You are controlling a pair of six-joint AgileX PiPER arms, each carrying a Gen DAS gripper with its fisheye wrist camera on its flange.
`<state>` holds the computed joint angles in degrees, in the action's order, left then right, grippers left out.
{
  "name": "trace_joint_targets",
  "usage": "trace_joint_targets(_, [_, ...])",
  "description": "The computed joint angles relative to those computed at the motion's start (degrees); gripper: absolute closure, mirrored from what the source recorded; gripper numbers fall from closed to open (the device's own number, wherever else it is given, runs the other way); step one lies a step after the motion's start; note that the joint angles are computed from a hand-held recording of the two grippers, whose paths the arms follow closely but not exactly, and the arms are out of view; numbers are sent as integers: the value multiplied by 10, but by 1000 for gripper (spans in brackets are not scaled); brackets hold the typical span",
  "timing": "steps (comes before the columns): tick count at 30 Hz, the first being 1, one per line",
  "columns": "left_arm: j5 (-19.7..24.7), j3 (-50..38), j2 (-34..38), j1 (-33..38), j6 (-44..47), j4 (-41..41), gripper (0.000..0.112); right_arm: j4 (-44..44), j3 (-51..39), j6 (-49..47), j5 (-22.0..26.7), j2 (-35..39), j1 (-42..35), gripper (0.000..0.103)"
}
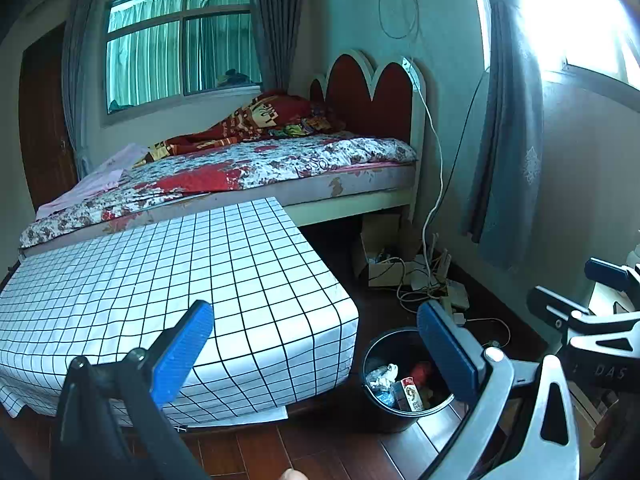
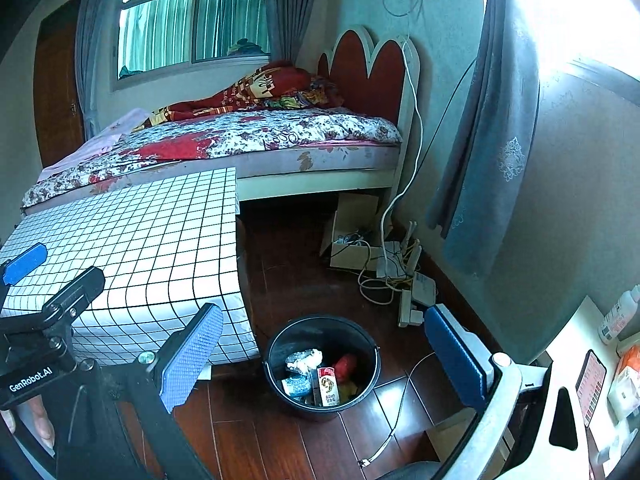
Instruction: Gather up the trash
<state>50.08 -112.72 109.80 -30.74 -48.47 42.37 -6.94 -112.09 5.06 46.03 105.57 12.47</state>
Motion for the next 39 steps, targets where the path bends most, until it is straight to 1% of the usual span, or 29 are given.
trace_joint_targets(18, [11,-17,10,-9,15,-6,10,9,9,-4,2,-4,-9,1])
trace_joint_targets(39, [7,-24,10,-4,35,-13,10,11,-3,-10,6,-3,-11,1])
